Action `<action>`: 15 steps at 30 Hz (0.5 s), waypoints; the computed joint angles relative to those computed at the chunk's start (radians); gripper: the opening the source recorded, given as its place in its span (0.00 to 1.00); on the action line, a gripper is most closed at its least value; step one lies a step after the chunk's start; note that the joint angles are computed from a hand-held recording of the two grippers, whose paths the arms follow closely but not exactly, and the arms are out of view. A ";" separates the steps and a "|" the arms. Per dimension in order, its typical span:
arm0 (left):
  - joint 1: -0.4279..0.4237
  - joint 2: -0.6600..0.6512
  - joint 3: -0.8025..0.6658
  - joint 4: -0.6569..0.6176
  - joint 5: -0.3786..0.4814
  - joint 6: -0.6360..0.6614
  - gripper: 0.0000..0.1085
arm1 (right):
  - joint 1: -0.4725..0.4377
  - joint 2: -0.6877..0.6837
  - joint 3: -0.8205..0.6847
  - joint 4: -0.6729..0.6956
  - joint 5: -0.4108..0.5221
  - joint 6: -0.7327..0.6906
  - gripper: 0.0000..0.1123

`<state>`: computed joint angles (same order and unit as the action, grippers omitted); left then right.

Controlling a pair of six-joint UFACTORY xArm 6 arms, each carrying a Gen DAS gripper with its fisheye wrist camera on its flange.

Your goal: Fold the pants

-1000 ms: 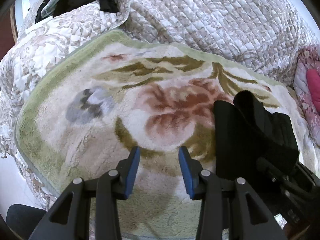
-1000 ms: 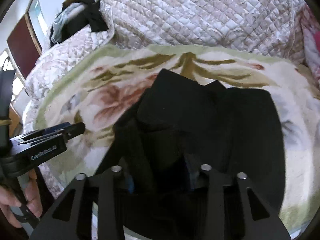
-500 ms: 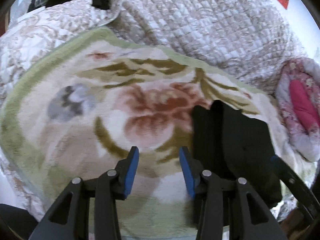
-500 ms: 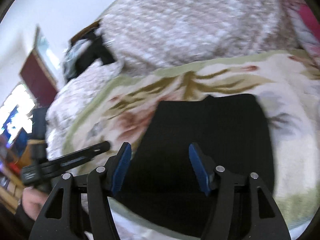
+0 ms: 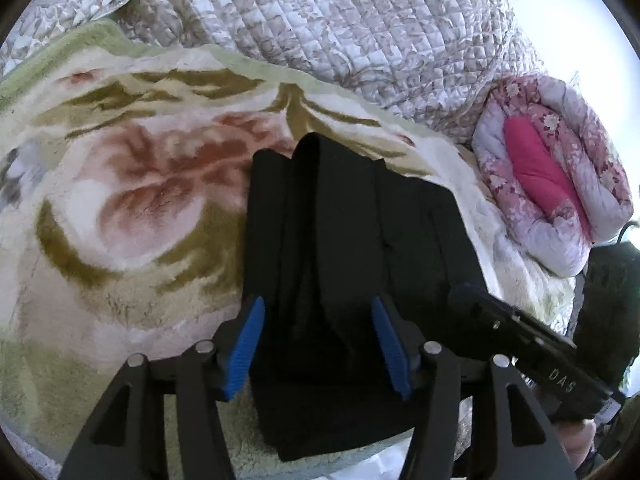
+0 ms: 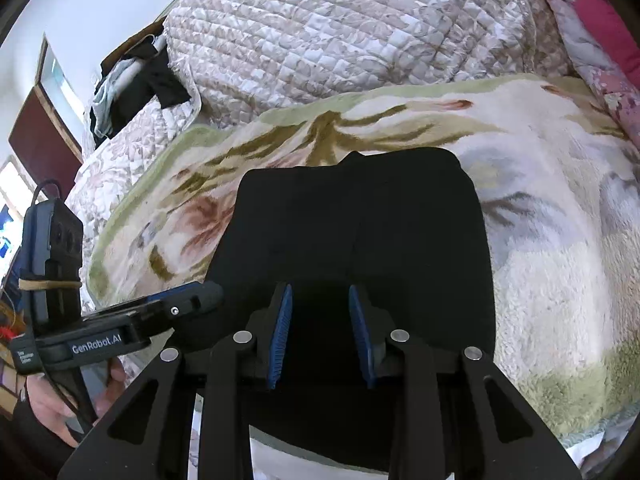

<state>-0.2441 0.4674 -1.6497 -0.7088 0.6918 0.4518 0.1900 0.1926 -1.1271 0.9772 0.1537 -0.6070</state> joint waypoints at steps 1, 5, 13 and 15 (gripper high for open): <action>0.001 0.009 -0.013 -0.010 0.008 0.002 0.55 | -0.001 0.000 0.000 0.015 0.001 -0.013 0.27; 0.004 0.033 -0.041 -0.089 0.025 0.037 0.54 | -0.003 0.004 -0.008 0.059 0.004 -0.041 0.27; -0.015 0.081 -0.090 -0.040 -0.021 0.021 0.45 | -0.008 -0.023 0.001 0.186 -0.043 -0.141 0.27; -0.024 0.071 -0.078 0.004 -0.048 0.010 0.33 | -0.011 -0.025 0.005 0.182 -0.051 -0.133 0.27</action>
